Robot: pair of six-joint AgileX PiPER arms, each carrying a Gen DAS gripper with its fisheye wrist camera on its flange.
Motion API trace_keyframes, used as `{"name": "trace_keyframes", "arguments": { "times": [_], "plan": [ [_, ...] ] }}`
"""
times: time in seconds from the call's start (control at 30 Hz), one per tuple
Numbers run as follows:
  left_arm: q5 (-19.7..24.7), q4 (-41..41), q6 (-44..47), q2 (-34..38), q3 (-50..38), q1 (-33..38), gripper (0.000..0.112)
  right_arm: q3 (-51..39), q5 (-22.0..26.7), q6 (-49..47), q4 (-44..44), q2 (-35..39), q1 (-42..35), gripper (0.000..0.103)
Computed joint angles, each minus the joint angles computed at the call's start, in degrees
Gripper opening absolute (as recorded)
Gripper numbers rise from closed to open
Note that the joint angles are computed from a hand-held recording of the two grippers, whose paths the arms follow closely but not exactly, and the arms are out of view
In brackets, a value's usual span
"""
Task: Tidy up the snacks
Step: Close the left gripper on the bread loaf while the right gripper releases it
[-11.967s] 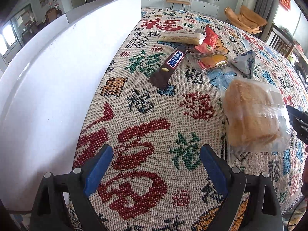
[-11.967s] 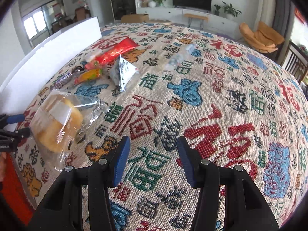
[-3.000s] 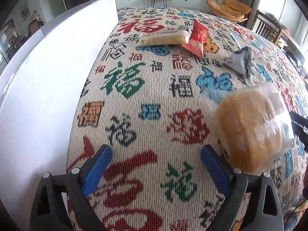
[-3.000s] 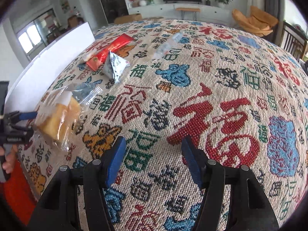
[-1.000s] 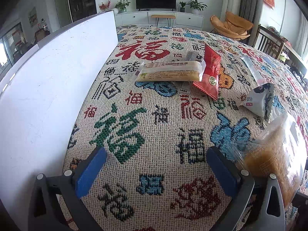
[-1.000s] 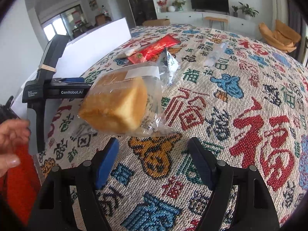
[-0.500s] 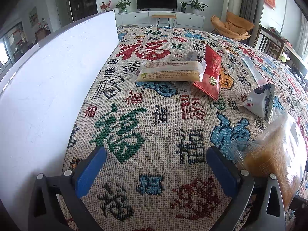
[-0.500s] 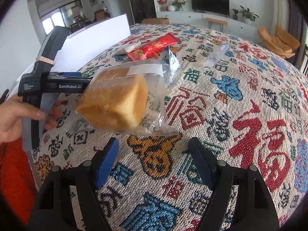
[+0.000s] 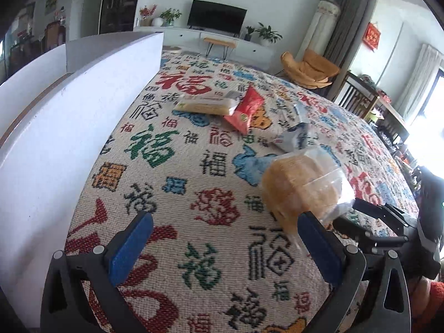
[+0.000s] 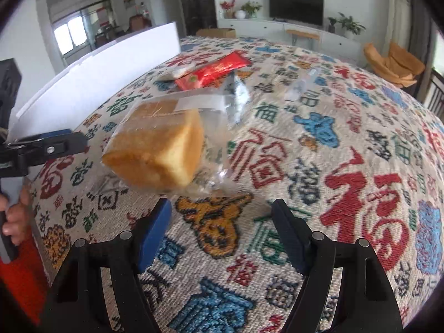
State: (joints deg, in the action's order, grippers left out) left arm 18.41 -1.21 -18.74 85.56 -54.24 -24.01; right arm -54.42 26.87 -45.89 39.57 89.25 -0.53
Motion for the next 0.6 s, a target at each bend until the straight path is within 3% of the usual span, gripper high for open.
{"name": "trace_keyframes", "arguments": {
  "times": [0.07, 0.13, 0.27, 0.33, 0.43, 0.5, 0.6],
  "plan": [
    [-1.96, 4.72, -4.61, -0.82, 1.65, -1.60, 0.103, 1.46, 0.57, -0.86, 8.08, -1.75, -4.73, 0.078],
    [-2.30, 2.82, -3.13, -1.03, 2.58, -1.65, 0.103, 3.21, -0.42, -1.54, 15.82, -1.77, -9.17, 0.078],
    [-4.89, -7.62, 7.27, -2.53, 4.14, -0.24, 0.103, -0.74, -2.25, 6.85, 9.74, 2.37, -8.15, 0.079],
    [-5.76, -12.56, 12.47, -3.04, 4.73, 0.20, 0.103, -4.27, 2.21, 0.64, 10.47, 5.24, -5.89, 0.079],
    [-6.58, -24.55, 24.69, -3.88, 5.65, 1.12, 0.103, -5.63, 14.26, -16.42, 21.18, 6.13, -5.42, 0.075],
    [-6.29, -27.53, 27.79, -3.85, 5.39, 1.30, 0.103, -3.92, 12.99, -20.75, 23.04, 5.32, -4.44, 0.075],
    [-2.10, -29.23, 32.82, -1.69, 1.43, 1.59, 0.103, -4.81, 12.05, -14.99, 22.17, 7.07, -6.35, 0.077]
  ]
}}
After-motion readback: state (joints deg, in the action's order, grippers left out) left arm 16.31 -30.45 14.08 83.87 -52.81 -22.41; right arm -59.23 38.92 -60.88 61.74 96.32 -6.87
